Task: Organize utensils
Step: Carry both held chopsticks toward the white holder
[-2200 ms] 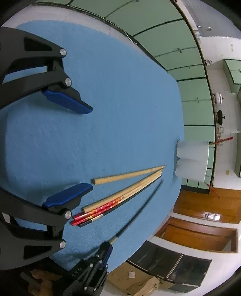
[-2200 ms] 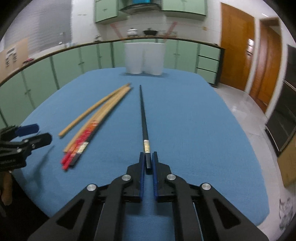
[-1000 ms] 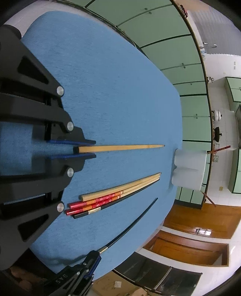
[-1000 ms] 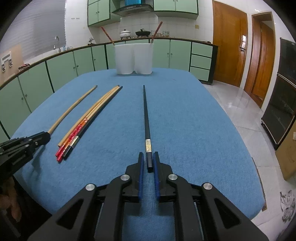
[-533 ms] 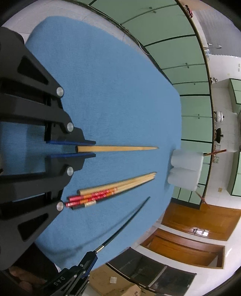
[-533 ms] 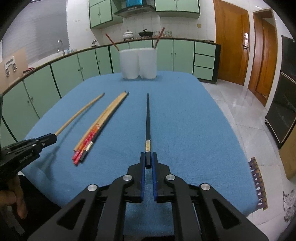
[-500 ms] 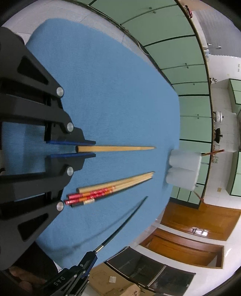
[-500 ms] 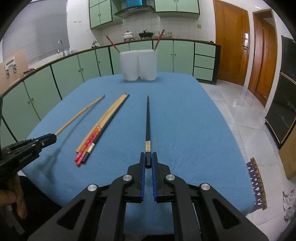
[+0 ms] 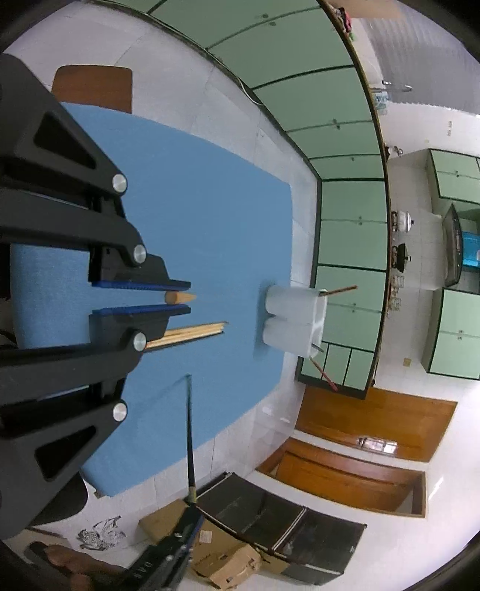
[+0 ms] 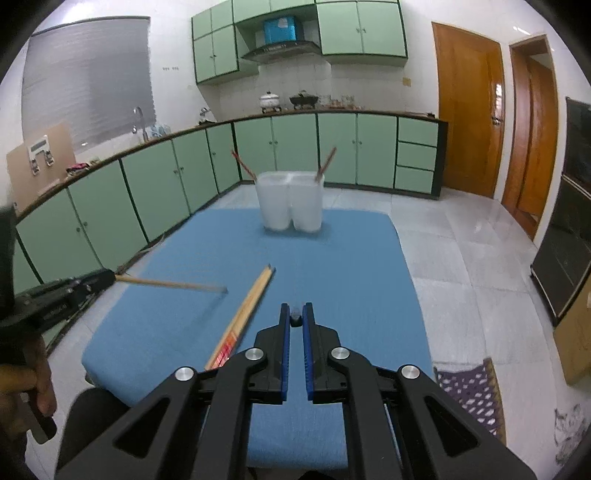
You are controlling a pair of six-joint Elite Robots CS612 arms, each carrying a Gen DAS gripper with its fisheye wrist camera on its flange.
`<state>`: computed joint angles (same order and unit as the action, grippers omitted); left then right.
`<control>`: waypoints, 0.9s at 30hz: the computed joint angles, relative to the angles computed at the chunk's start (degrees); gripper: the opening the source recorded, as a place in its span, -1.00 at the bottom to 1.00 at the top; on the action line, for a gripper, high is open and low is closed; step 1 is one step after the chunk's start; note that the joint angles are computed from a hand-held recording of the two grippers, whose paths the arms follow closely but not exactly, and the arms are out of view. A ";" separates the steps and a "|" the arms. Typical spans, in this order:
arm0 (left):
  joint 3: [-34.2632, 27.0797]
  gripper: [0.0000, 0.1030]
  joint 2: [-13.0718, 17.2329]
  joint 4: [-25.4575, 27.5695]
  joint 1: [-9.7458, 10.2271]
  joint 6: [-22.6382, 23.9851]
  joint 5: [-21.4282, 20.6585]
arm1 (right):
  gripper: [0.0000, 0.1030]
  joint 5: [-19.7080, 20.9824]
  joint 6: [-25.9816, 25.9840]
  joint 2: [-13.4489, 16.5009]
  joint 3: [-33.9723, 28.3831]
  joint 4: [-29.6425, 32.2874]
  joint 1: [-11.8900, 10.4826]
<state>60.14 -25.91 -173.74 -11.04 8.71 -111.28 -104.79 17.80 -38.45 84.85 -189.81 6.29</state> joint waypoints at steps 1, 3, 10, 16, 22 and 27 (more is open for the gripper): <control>-0.06 -0.88 -0.24 0.07 -0.07 0.82 0.11 | -0.87 0.45 -0.29 -0.32 -0.26 0.36 -0.11; -0.45 -0.88 -0.49 0.36 -0.14 2.03 0.01 | -0.87 1.61 -1.12 -0.91 -1.09 1.79 -0.51; -4.45 -0.88 -0.26 6.43 -0.28 4.77 -2.09 | -0.87 4.59 -3.14 -0.74 -5.36 8.60 -1.88; -10.09 -0.88 1.24 14.51 -0.55 6.58 -2.15 | -0.87 6.03 -4.61 -0.01 -9.42 14.61 -2.53; -13.58 -0.88 2.16 19.54 -0.55 6.93 -2.14 | -0.87 7.24 -4.55 0.28 -12.29 18.95 -3.07; -13.99 -0.88 1.59 19.60 -0.55 7.71 -2.13 | -0.87 7.43 -4.81 -0.45 -12.63 19.34 -3.32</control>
